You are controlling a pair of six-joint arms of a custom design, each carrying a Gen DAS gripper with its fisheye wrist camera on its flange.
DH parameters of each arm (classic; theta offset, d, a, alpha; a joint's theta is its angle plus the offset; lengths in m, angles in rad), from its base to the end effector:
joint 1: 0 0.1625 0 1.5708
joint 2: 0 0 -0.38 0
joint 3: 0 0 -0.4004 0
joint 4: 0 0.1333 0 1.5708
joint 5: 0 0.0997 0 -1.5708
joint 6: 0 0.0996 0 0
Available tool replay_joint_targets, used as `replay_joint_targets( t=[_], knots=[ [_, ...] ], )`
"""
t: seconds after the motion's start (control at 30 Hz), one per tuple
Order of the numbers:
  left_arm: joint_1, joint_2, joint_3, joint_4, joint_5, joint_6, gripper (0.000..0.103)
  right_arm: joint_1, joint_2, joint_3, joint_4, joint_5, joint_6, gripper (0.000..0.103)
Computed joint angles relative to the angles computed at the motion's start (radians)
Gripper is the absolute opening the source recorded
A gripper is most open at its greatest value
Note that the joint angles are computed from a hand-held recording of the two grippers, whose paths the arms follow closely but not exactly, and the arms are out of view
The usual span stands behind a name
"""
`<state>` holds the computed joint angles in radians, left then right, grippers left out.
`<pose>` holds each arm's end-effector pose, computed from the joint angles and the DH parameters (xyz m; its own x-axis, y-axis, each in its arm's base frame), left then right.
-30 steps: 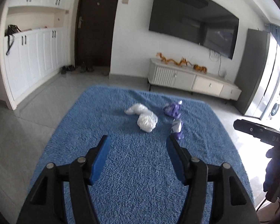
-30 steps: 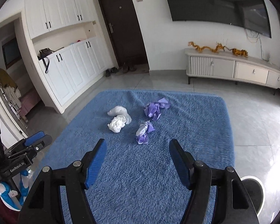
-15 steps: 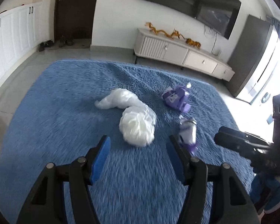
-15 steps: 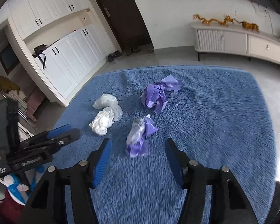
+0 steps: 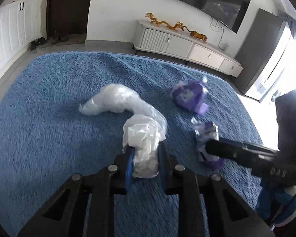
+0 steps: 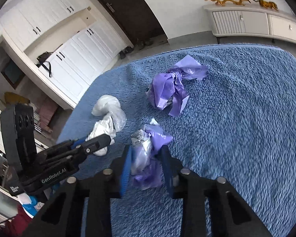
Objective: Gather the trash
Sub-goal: 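Grasp the white plastic bag with the left tool while the right tool grasps the purple-and-clear bag, then lift and carry the white plastic bag and purple bag with both tools to the bin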
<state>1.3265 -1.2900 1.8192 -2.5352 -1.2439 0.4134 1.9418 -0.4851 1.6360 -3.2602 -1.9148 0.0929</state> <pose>0.0198 -0.6038 0.2820 -0.7834 0.4429 -0.4360 0.5832 0.7665 -0.2691 0.3224 -0.5538 -0.0553 -0.9649 -0.1051 0.2407 -0.2227 0.8133 -0.5375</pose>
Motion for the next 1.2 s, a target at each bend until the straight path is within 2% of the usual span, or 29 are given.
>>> replay_joint_targets(
  t=[0.23, 0.4, 0.63, 0.83, 1.03, 1.2],
  knots=[
    [-0.024, -0.193, 0.155, 0.029, -0.01, -0.012, 0.02, 0.049, -0.099, 0.169, -0.114, -0.001, 0.023, 0.026],
    [-0.087, -0.367, 0.263, 0.024, 0.04, -0.015, 0.02, 0.122, -0.168, 0.274, -0.197, -0.048, 0.034, 0.026],
    [-0.27, -0.606, 0.422, -0.034, 0.196, 0.007, 0.02, 0.259, -0.268, 0.386, -0.278, -0.208, 0.034, 0.026],
    [-0.454, -0.795, 0.552, -0.016, 0.329, -0.014, 0.02, 0.356, -0.331, 0.485, -0.357, -0.331, 0.038, 0.025],
    [-0.593, -0.901, 0.62, 0.068, 0.424, -0.068, 0.02, 0.406, -0.381, 0.583, -0.438, -0.427, 0.056, 0.025],
    [-0.67, -0.886, 0.648, 0.122, 0.456, -0.132, 0.02, 0.402, -0.429, 0.671, -0.533, -0.474, 0.068, 0.025]
  ],
)
